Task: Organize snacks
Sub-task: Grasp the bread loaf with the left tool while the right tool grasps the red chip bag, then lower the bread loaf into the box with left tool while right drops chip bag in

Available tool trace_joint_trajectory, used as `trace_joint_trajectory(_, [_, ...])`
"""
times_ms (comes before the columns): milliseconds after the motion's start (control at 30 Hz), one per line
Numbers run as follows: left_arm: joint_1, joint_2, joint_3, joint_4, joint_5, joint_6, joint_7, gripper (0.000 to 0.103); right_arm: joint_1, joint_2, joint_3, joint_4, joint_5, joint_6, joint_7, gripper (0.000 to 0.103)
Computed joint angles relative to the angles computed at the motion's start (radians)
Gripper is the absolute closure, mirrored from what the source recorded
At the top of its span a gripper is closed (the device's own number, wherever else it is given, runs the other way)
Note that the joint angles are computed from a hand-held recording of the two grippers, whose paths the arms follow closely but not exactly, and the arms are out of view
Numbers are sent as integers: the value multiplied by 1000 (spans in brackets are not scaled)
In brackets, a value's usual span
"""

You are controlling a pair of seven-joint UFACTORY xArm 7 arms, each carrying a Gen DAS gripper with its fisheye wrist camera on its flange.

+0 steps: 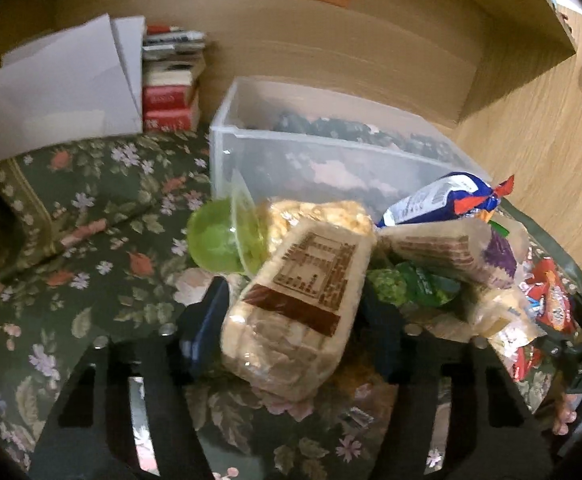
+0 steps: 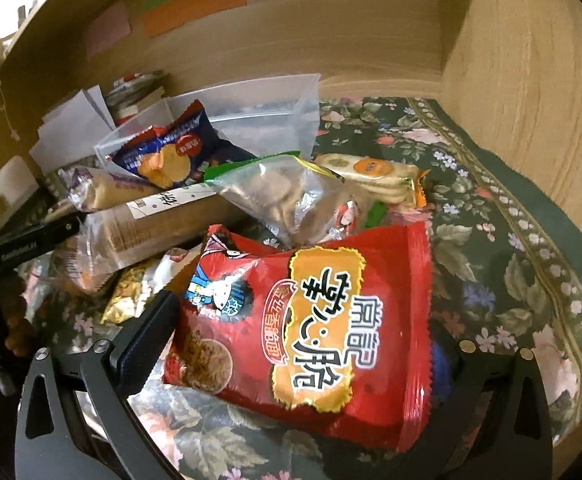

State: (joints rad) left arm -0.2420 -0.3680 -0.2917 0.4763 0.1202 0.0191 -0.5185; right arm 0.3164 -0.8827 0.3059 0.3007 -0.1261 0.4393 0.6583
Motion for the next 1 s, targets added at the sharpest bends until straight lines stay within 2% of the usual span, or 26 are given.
trace_joint_trajectory(167, [-75,23,76,-1,-37,-27,55,54,-11,13,15,3,-24,-2,-7,0])
trace_joint_trajectory(233, [-46,14,49,-8,-36,-34,49,61,-12,6,16,-2,-27,-6,-4,3])
trace_joint_trajectory(300, [-13,-10,7,-18,-31,-29,25,64,-17,-6,24,-7,-34,-9,2,12])
trace_joint_trajectory(467, [5,-75,-24,-46,-27,3,-13,64,-17,-30,24,-16,-35,-11,12,26])
trace_joint_trajectory(767, [32,-204,-69,-71,7,52,-76,67,-15,-117,17,-33,-39,3,15,26])
trace_joint_trajectory(1000, [42,-259,-77,-56,38,84,-85,67,-61,-159,14,-4,-55,-15,-2,26])
